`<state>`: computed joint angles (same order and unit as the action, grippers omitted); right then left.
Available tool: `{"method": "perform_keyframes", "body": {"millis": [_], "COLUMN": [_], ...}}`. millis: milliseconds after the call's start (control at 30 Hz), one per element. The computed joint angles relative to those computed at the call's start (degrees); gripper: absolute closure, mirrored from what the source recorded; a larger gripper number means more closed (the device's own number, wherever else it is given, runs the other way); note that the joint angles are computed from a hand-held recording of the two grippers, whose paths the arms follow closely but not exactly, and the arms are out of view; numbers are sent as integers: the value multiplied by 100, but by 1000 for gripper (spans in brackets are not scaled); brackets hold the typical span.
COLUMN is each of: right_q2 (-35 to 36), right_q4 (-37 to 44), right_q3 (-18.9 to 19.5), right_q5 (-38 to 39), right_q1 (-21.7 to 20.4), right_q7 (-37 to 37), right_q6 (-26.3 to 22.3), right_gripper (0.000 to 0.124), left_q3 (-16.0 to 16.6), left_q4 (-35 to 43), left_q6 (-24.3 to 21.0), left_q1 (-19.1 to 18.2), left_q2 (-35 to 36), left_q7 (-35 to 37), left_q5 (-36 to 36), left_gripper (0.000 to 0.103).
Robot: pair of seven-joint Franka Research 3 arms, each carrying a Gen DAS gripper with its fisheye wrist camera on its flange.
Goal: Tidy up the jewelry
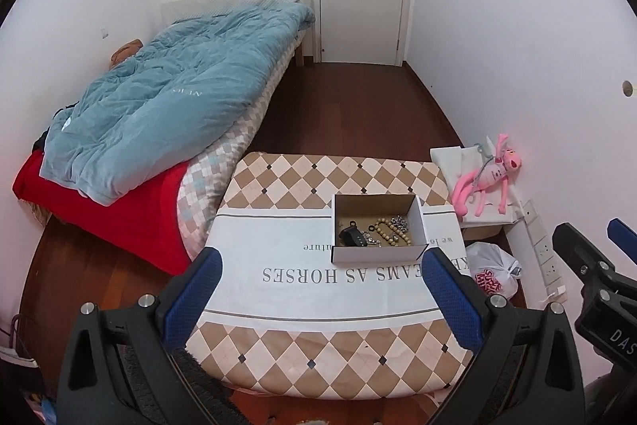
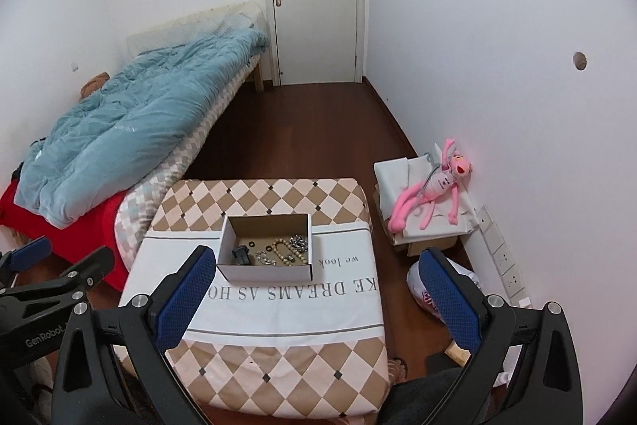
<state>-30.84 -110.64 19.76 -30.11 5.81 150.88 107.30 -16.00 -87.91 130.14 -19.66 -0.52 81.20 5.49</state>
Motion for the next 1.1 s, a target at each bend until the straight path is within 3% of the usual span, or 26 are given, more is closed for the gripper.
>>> {"method": "perform_keyframes", "body": {"millis": [267,633,933,1100], "right_q2": [20,243,861,1184], "right_q4": [103,-23,163,314], "right_q3": [53,-277,-637,-885], "right_q5": [23,146,196,370], "right_q1": [24,-15,-11,44], "right_q7": [22,-92,-348,-523], "right_q6": [-139,-64,57,110], "right_gripper": [21,21,21,21], "left_q3": [-20,-60,26,180], "left_q4": [63,978,2548,3820], "left_q6": [-105,-732,-1695,-2362], "left_q1": [-33,-201,-499,-783], "left_q2": [18,860,2049,2895], "left_q7": [34,-207,-256,-218], "left_q5": [-71,240,441,617], "left_gripper": [1,1,1,1]}}
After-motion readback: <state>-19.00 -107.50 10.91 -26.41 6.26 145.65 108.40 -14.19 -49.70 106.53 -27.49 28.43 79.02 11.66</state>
